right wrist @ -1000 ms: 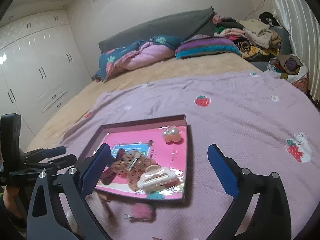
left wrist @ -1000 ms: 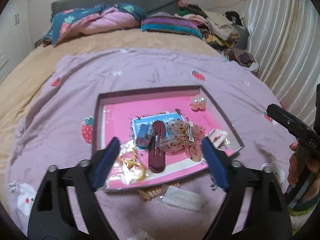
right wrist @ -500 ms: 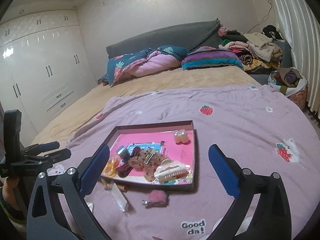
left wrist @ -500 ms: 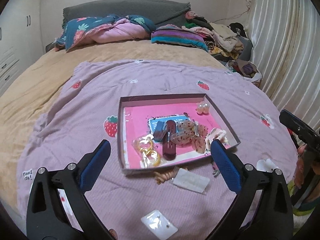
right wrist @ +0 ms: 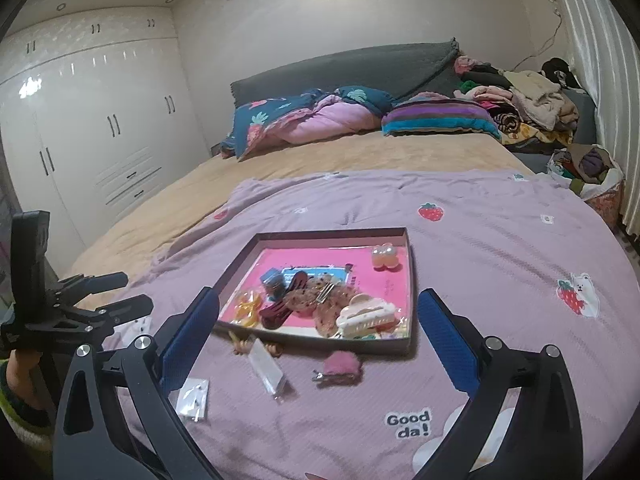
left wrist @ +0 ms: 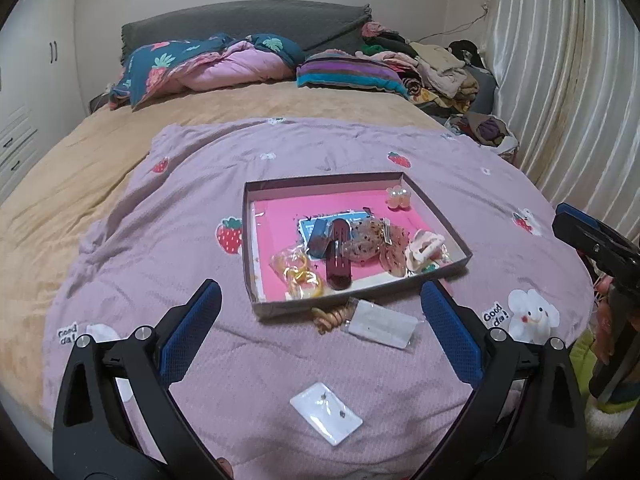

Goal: Organize jewelry
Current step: 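Move both tools back toward the white earring card and clear bag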

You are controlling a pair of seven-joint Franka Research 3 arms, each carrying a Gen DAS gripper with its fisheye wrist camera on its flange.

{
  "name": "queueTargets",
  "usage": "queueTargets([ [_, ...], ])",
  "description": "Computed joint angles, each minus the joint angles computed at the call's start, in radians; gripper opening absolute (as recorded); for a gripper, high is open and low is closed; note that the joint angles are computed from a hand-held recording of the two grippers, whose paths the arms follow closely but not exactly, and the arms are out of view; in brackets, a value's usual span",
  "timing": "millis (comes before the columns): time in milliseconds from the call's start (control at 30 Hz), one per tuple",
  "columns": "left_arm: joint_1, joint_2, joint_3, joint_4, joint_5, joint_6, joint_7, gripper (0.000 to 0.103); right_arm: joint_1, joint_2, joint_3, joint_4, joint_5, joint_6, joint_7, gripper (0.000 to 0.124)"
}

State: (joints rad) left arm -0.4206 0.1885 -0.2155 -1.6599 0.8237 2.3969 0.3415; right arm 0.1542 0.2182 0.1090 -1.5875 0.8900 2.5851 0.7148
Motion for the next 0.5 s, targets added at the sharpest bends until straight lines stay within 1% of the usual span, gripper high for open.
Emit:
queueTargets([
  [267, 0.002, -0.04, -0.012, -0.06, 0.001, 0.003, -0.024, 0.093, -0.001, -0.056, -0.007, -0.07, 0.033, -0.013, -0.044, 0.099],
  [500, 0.013, -0.065, -0.026, -0.122, -0.026, 0.007, -0.032, 0.093, 0.017, -0.084, -0.02, -0.121, 0.027, -0.024, -0.057, 0.099],
])
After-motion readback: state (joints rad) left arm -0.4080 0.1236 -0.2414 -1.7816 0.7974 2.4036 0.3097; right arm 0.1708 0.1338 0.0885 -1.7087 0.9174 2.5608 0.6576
